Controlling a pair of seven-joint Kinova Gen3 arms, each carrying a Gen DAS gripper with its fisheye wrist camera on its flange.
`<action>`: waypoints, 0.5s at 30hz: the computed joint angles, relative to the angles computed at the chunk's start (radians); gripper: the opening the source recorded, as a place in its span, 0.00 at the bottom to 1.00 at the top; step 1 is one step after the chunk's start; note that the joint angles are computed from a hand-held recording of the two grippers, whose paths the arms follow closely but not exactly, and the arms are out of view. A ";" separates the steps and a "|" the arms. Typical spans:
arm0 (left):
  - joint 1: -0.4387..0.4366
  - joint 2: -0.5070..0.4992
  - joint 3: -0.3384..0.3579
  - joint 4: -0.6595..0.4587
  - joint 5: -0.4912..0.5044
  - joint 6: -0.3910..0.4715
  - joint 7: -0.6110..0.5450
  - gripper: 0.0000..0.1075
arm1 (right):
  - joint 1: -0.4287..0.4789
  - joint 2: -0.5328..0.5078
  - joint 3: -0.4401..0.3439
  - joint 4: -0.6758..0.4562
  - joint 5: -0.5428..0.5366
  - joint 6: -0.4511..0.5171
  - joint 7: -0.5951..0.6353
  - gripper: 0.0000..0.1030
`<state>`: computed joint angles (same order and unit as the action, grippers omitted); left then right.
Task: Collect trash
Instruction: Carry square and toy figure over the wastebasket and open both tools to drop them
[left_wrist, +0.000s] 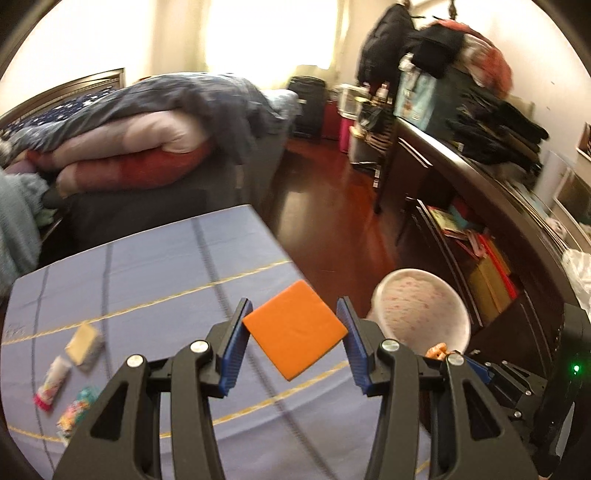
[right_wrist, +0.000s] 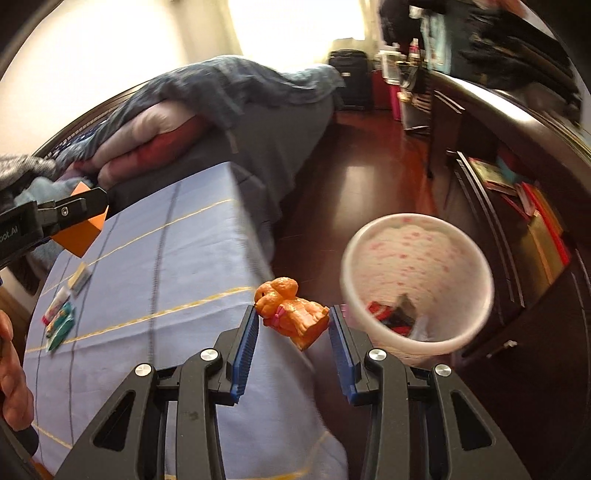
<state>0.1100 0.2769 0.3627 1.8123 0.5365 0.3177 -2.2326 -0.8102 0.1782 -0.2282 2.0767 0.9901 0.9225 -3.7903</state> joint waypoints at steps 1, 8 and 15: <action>0.021 0.004 -0.001 -0.006 -0.011 -0.002 0.008 0.45 | 0.001 -0.009 0.001 0.012 -0.003 0.004 -0.010 0.38; 0.133 0.051 -0.004 -0.063 -0.105 -0.002 0.065 0.45 | 0.032 -0.061 -0.011 0.094 -0.011 0.022 -0.079 0.38; 0.218 0.143 0.006 -0.179 -0.182 0.053 0.115 0.45 | 0.078 -0.090 -0.022 0.155 -0.022 0.035 -0.134 0.38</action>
<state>0.3279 0.4197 0.3691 1.6334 0.3547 0.3709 -2.1179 -0.7319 0.0881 -0.2503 2.2318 0.9681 0.9579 -3.9244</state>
